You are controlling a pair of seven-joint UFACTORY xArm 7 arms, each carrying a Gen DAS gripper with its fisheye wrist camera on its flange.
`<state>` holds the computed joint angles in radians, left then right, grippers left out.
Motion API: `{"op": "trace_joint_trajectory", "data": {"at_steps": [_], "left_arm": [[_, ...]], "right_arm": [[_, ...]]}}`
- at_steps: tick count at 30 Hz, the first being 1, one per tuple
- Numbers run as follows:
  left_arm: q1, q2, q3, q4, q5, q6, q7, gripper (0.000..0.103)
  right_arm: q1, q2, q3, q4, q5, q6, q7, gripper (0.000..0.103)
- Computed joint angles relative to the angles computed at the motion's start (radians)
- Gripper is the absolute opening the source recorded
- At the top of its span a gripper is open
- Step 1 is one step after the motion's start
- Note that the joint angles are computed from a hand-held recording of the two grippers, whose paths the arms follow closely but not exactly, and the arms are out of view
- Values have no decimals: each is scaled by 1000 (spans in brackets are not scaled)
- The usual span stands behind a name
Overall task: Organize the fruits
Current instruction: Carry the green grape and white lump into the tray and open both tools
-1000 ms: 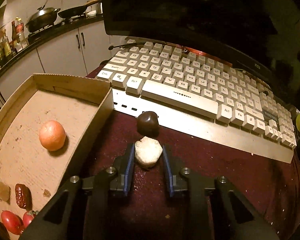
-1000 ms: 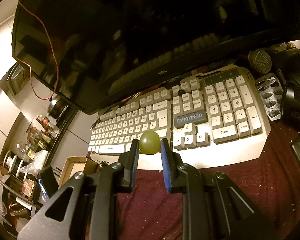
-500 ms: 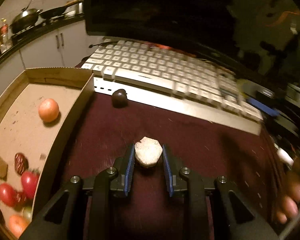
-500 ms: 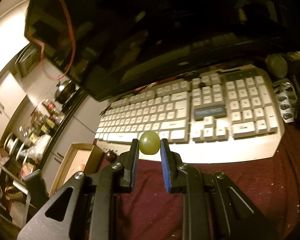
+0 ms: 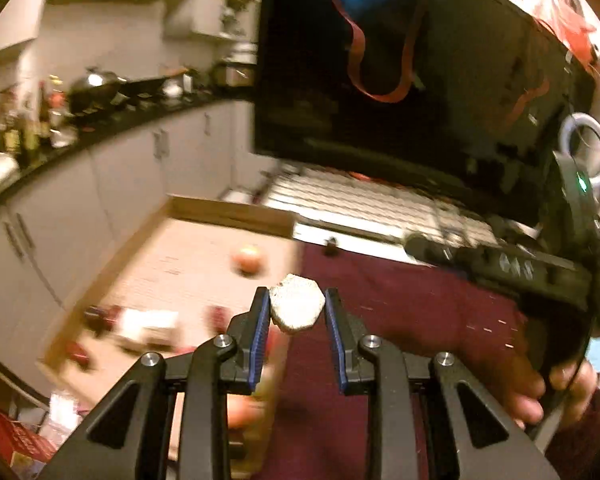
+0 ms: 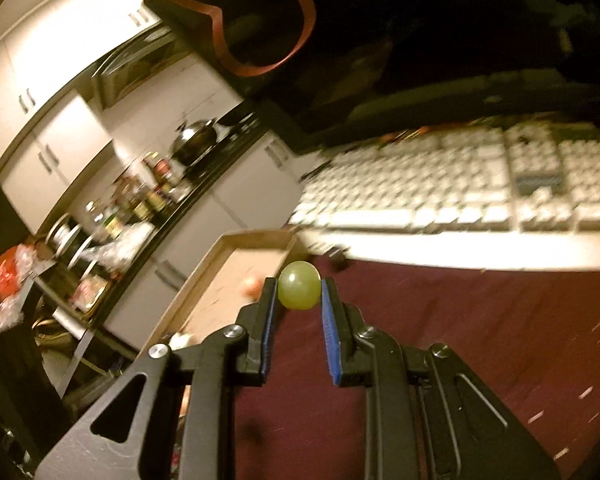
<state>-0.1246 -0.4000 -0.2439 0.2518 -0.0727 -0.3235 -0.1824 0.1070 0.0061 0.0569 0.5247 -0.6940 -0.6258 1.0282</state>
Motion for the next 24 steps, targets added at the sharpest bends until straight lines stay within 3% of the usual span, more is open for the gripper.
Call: {"op": "trace_joint_trajectory", "data": {"at_steps": [2, 8, 11, 19, 21, 22, 24], "left_arm": [[27, -14, 26, -19, 0, -19, 12, 26], [204, 0, -63, -26, -85, -47, 81, 26], [207, 16, -31, -23, -95, -45, 102, 26], [305, 99, -125, 21, -235, -46, 222, 26], [338, 119, -163, 33, -293, -46, 270, 26], [330, 131, -149, 36, -298, -49, 278, 26], [336, 152, -157, 48, -344, -47, 315, 26]], "right_arm": [[33, 11, 31, 13, 43, 27, -24, 23], [102, 84, 109, 130, 27, 133, 7, 23], [119, 125, 148, 186, 29, 178, 0, 23], [132, 221, 253, 308, 114, 350, -69, 23], [160, 244, 254, 340, 154, 402, -111, 23], [174, 254, 250, 355, 171, 425, -128, 23], [264, 268, 178, 383, 213, 464, -162, 23]]}}
